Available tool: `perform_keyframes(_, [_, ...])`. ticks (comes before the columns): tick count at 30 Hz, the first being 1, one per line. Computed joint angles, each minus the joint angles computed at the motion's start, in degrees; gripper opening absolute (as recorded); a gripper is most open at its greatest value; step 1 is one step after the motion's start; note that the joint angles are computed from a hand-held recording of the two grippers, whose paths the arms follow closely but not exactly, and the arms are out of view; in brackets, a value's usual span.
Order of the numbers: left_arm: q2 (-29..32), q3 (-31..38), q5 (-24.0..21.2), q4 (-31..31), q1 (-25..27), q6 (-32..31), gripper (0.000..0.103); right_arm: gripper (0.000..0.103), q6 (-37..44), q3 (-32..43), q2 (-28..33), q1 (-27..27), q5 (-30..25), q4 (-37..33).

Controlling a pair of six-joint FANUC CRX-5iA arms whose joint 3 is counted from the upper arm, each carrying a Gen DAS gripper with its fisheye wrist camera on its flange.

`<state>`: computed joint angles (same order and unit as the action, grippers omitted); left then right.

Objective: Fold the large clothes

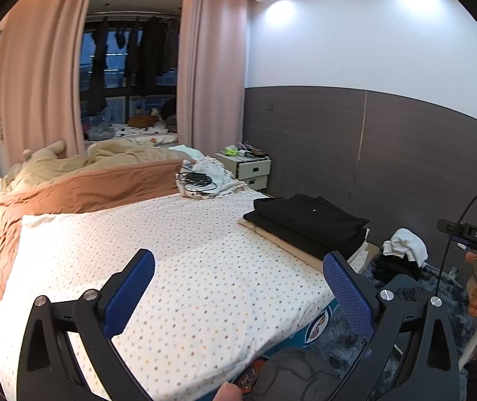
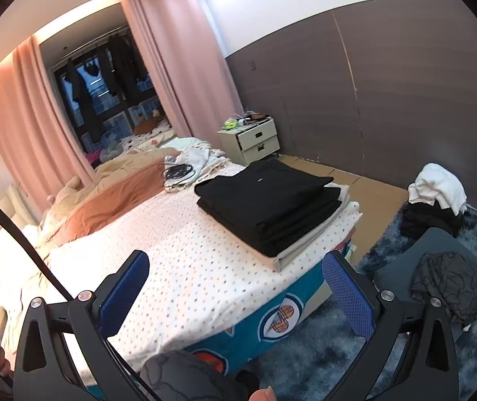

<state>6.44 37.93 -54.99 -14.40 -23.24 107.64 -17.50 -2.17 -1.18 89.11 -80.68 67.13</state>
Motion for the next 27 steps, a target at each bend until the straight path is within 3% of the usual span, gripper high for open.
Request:
perform_keyframes(15, [-11.86,-13.36,-1.27,-13.66,-7.41,13.98,0.103,0.103,-3.12,-3.67,2.46,5.97,-1.41,3.23])
perform_keyframes(22, [-13.73,-14.96,-4.39,-21.76,-12.28,20.37,0.103,0.103,-2.99,-3.11,5.18,7.70,-3.97,4.02])
perform_keyframes(27, [-14.97,-16.08,-6.86,-26.50,-15.17,24.15,0.103,0.103,-3.04,-3.47,5.50,7.66,-1.81,3.58])
